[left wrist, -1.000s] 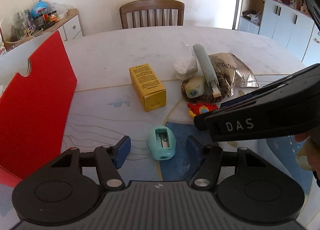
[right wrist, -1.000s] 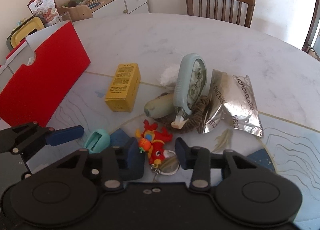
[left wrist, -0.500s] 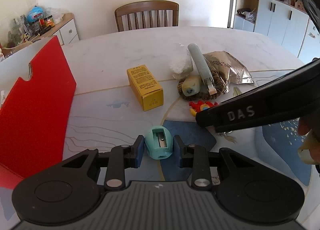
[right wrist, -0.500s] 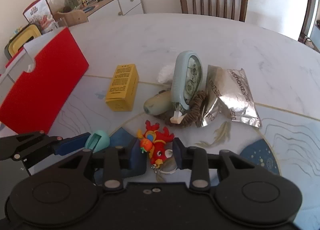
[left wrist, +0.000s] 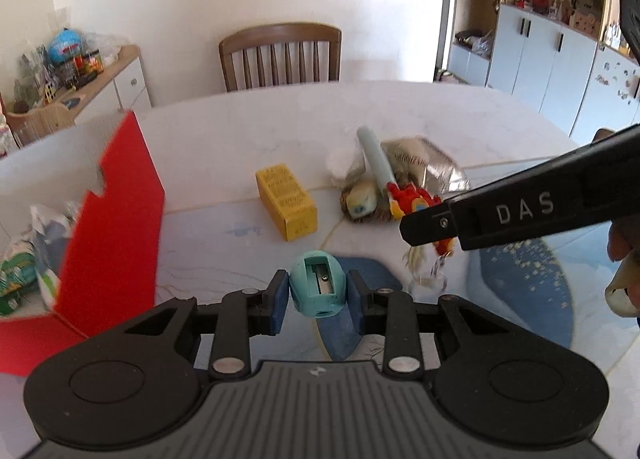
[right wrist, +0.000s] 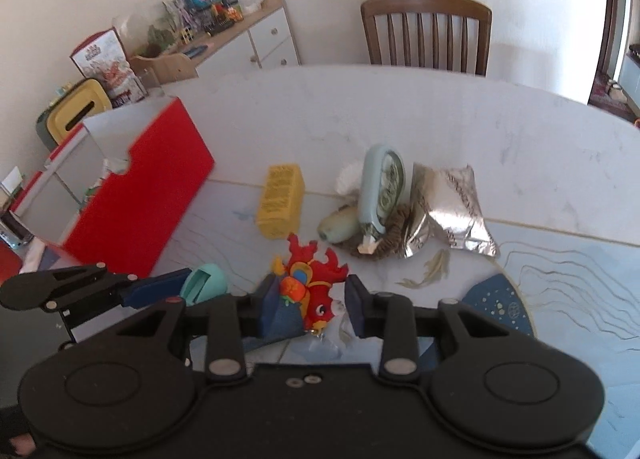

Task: Organize objects
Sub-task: 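Carry the sharpener and rooster keychain over the box and open both grippers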

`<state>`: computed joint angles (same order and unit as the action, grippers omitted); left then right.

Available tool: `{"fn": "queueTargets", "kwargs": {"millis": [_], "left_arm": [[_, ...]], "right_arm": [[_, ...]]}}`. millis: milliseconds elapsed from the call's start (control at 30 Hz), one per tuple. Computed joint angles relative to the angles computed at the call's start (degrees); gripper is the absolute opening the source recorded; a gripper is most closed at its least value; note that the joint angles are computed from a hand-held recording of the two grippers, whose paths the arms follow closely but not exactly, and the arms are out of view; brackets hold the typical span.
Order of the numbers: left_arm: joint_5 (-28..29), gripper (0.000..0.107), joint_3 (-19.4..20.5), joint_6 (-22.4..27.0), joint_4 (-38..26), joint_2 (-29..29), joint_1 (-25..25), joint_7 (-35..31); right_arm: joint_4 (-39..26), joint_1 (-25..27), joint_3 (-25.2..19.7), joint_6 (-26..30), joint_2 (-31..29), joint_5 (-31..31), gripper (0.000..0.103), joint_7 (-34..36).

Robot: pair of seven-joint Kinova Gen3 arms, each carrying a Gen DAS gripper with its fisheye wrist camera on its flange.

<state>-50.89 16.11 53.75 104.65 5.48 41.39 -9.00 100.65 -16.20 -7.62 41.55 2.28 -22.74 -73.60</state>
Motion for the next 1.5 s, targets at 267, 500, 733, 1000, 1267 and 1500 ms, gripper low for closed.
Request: {"fn": "queueTargets", "kwargs": {"millis": [267, 500, 733, 1000, 1267, 1500], "left_arm": [[3.1, 0.030, 1.8, 1.9, -0.5, -5.0, -2.0, -4.2], [5.9, 0.030, 3.9, 0.8, 2.2, -8.7, -5.8, -5.7], [8.3, 0.030, 6.1, 0.0, 4.4, -10.8, -8.9, -7.0], [9.8, 0.030, 7.2, 0.1, 5.1, -11.6, -10.9, -8.1], [10.1, 0.030, 7.7, -0.2, 5.3, -12.0, -11.8, -8.2], [9.8, 0.030, 7.9, -0.3, 5.1, -11.8, -12.0, -7.9]], "right_arm": [[-0.2, -1.8, -0.7, 0.2, -3.0, 3.8, 0.003, -3.5], [0.2, -3.0, -0.8, -0.3, -0.7, 9.4, 0.026, -9.3], [0.5, -4.6, -1.4, -4.6, 3.4, 13.0, 0.051, -16.0], [-0.8, -8.2, -0.6, -6.8, 7.7, 21.8, 0.052, -25.5], [-0.4, -9.5, -0.7, -7.5, 8.5, 25.1, 0.052, -27.4], [-0.5, -10.8, -0.7, -7.3, 8.7, 28.8, 0.040, -28.2]]}}
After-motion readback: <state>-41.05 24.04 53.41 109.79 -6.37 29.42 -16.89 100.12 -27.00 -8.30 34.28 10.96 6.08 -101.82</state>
